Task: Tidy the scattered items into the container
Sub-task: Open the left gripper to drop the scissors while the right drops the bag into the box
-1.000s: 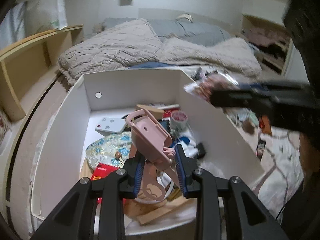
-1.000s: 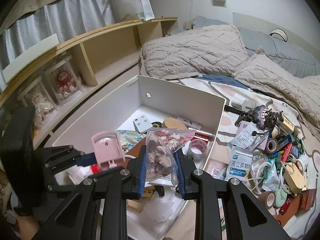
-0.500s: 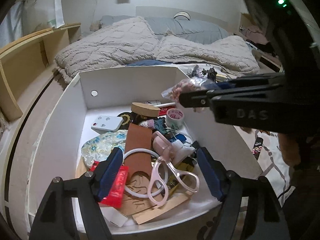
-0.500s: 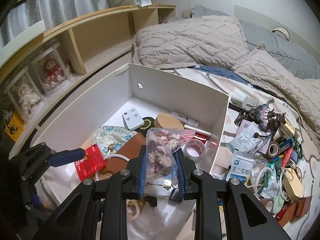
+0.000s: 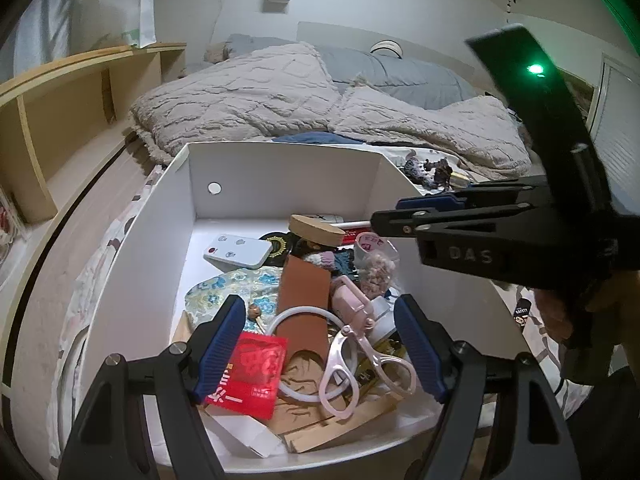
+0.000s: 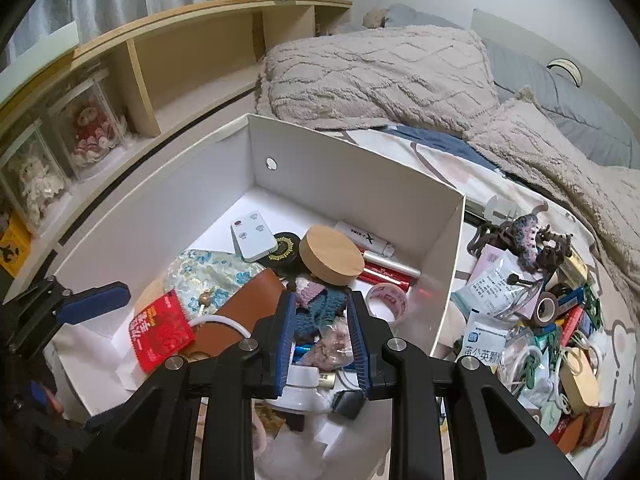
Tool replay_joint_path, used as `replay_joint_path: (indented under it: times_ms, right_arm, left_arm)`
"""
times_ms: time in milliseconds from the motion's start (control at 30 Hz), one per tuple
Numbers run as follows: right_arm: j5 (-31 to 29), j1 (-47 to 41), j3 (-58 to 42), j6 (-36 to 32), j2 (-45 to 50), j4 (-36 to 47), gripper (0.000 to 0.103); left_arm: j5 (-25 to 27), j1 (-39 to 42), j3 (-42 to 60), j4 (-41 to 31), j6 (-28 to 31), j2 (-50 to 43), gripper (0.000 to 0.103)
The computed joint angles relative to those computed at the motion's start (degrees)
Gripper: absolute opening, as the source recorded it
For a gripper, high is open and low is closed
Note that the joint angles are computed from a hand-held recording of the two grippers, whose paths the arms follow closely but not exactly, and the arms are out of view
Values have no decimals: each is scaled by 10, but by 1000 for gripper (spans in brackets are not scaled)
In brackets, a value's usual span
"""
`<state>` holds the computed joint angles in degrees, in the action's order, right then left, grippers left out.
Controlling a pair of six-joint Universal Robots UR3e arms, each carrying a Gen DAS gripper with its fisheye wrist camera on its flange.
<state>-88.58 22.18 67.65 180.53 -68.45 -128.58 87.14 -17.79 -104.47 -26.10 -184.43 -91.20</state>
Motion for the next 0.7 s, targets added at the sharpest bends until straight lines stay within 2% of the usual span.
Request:
replay_joint_path:
  times_ms: [367, 700]
  right_arm:
    - [64, -28, 138, 9, -112, -75, 27]
    - [112, -81, 259, 14, -207, -130, 27]
  left_arm:
    - [-15, 8, -12, 20, -18, 10, 77]
    - [-5, -7, -8, 30, -32, 19, 78]
